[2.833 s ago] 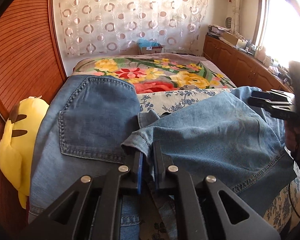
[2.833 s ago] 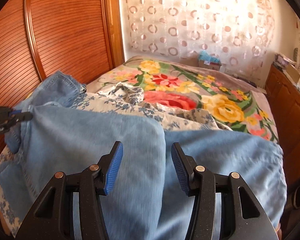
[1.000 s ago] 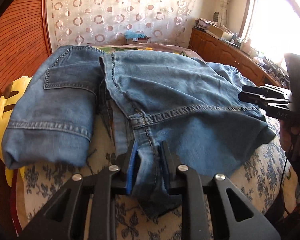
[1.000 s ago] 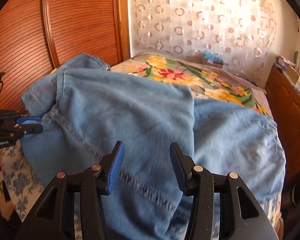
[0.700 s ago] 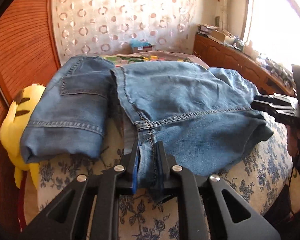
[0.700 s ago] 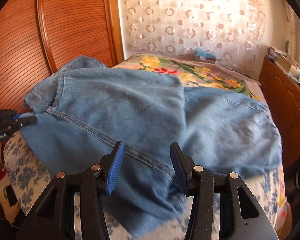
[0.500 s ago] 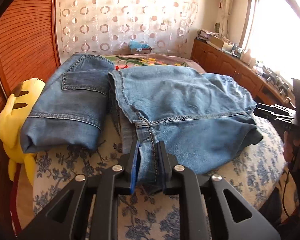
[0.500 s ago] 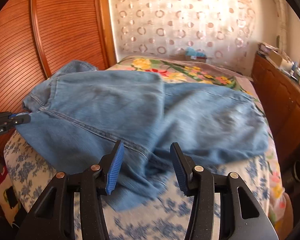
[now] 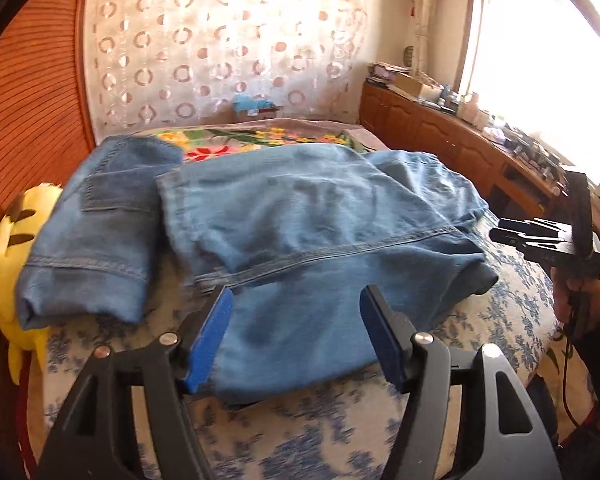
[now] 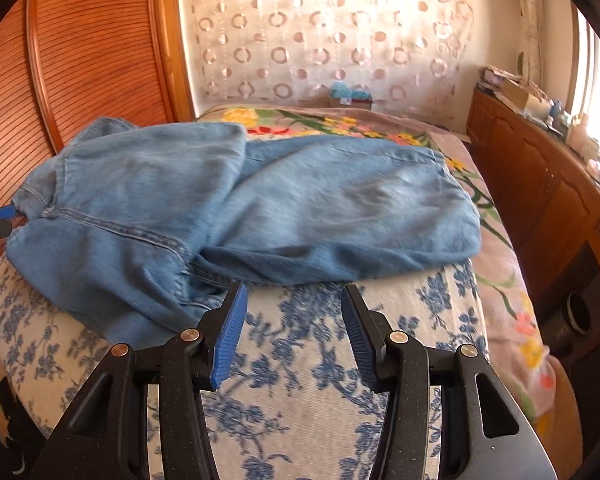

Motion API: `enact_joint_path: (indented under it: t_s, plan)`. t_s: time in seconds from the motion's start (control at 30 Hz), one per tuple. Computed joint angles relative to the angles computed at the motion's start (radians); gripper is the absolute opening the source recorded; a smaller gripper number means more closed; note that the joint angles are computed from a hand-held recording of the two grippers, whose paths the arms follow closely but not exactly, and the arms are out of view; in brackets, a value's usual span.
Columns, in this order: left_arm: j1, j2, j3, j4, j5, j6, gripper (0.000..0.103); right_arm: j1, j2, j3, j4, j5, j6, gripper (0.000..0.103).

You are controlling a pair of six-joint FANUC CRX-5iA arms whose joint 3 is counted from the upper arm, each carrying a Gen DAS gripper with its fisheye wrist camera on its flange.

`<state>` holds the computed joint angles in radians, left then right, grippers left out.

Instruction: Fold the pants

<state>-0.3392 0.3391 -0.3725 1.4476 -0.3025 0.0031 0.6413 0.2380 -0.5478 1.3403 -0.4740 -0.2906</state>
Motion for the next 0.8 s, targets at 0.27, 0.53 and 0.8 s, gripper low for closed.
enact_joint_path:
  t_s: [0.27, 0.53, 0.8]
  plan:
    - [-0.08, 0.074, 0.089, -0.089, -0.053, 0.047, 0.066, -0.006, -0.025, -0.048, 0.014, -0.01, -0.048, 0.05]
    - [-0.13, 0.155, 0.208, -0.291, -0.127, 0.207, 0.066, -0.011, -0.072, -0.114, 0.038, -0.016, -0.11, 0.05]
    - [-0.158, 0.207, 0.296, -0.465, -0.147, 0.335, 0.066, -0.031, -0.066, -0.12, 0.064, 0.005, -0.139, 0.05]
